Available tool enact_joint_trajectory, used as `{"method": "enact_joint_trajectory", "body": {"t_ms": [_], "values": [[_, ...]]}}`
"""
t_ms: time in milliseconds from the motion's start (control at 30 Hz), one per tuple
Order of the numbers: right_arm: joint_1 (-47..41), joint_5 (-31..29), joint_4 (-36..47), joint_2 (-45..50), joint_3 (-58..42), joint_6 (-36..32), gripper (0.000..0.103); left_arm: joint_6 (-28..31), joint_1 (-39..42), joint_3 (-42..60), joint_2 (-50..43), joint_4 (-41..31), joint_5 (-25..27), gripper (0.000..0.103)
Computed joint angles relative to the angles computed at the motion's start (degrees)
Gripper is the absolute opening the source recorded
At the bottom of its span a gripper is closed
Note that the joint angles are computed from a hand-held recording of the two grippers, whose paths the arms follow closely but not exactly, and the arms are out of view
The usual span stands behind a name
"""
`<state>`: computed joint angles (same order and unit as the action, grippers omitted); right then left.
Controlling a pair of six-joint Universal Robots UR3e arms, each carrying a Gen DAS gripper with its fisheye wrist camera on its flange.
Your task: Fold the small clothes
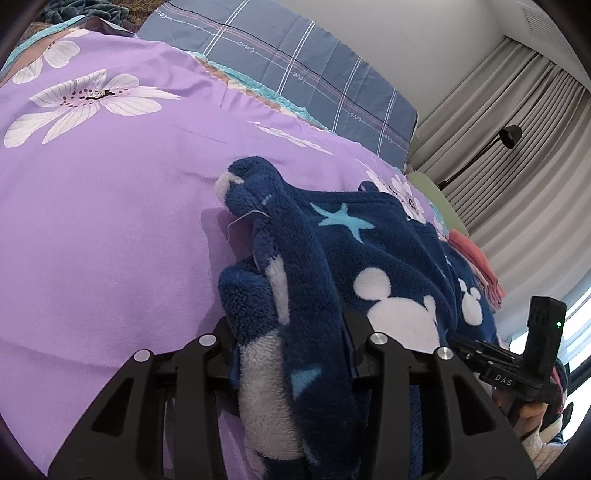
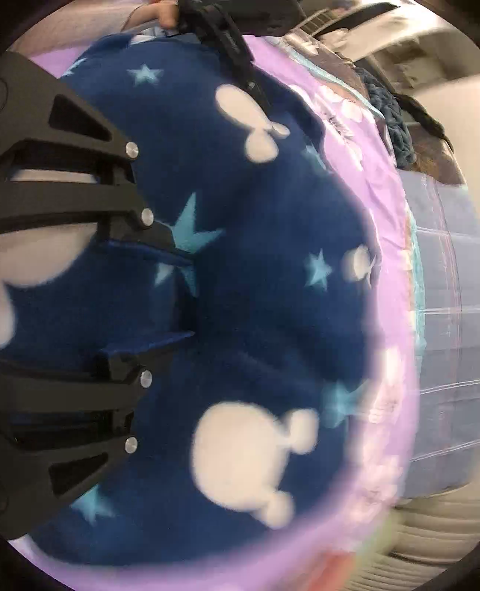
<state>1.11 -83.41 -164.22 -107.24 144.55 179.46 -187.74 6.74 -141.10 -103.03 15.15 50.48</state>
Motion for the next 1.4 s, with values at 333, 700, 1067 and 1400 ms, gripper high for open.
{"method": "enact_joint_trajectory", "body": {"t_ms": [333, 700, 1067, 1400], "values": [[6.4, -7.4, 8.6, 21.3, -31.8, 3.6, 0.048, 1.3, 0.8, -0.1, -0.1, -0.8, -1.2, 0.043], [5.5, -10.5, 8.0, 28.2, -34.1, 2.0, 0.050, 1.5, 0.2, 0.1, -0.5, -0.4, -1.3, 0.049], [47.8, -20.6, -22.8, 14.3, -4.1, -17.6, 0.067, 1.5, 0.8, -0.1, -1.0, 0.2, -2.5, 0.048], [63.7, -44.3, -31.5, 41.4, -17.1, -16.8, 0.072, 2.2, 2.8, -1.1, -1.8, 1.0, -5.4, 0.048]]}}
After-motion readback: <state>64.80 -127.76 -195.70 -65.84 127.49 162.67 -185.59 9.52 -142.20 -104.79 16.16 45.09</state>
